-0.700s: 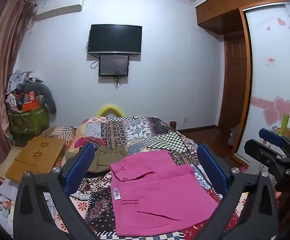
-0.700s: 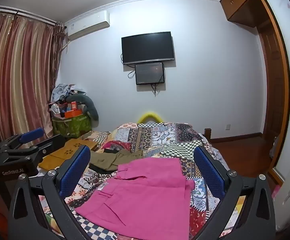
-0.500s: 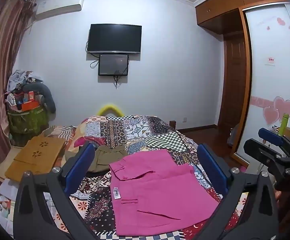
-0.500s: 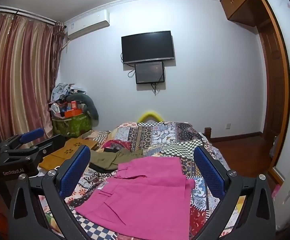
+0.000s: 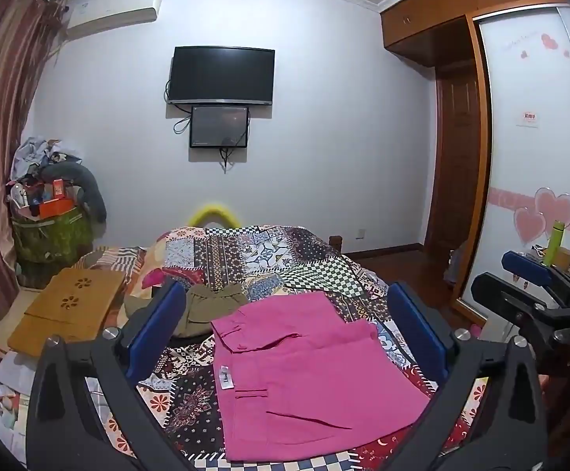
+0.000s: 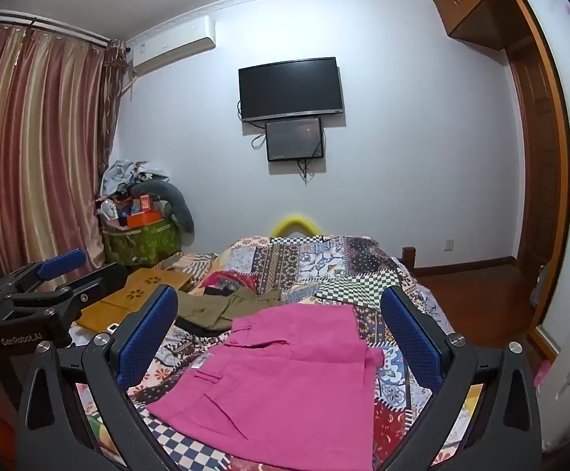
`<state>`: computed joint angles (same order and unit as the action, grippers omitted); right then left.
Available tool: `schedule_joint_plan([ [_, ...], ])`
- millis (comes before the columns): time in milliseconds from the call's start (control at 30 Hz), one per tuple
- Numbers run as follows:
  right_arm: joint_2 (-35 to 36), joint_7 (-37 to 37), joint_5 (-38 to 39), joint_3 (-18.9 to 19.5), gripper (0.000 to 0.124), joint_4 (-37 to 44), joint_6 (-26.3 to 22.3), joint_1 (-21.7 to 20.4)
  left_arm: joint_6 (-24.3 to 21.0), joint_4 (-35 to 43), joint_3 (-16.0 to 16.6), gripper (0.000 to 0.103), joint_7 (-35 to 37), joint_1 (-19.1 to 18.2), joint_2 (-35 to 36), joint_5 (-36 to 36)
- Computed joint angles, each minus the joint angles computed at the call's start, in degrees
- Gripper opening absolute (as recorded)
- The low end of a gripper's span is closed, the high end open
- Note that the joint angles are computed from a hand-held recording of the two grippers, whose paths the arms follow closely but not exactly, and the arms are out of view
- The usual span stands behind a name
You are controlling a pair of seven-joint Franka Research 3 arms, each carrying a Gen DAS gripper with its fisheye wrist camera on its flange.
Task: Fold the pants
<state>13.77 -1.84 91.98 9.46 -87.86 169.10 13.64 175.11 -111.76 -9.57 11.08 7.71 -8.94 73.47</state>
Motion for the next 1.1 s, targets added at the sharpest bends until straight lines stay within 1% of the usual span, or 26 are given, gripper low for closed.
schedule_joint_plan([
  [100, -0.06, 0.35, -0.2, -0.03, 0.103, -0.17, -0.04, -0.02, -0.27, -0.03, 0.13, 0.103, 1.72, -0.33, -0.02, -1.66],
  [233, 0.08, 0.27, -0.12, 0.0, 0.103, -0.08, -0.15, -0.13, -0.52, -0.08, -0.13, 0.103, 1.83, -0.17, -0.22, -1.62],
  [500, 0.16, 2.42, -2.12, -0.01, 0.103, 0.0, -0.13, -0.22, -0.81, 0.27, -0.31, 0.103, 1.69, -0.21, 0.18, -1.69],
  [767, 0.4, 3.11, -2.79, 0.33, 0.103, 0.17, -0.1, -0.65, -0.89, 0.53, -0.02, 0.103, 1.62, -0.48, 0.42, -1.6],
  [867, 0.42, 3.07, -2.8, 0.42, 0.103, 0.2, -0.09, -0.73, -0.61, 0.6, 0.23, 0.103, 2.47, -0.68, 0.68, -2.63],
  [1100, 0.79, 3.58, -3.26, 0.45, 0.103, 0.48, -0.08, -0.97, -0.23, 0.64, 0.19, 0.103, 2.23, -0.28, 0.74, -2.44],
])
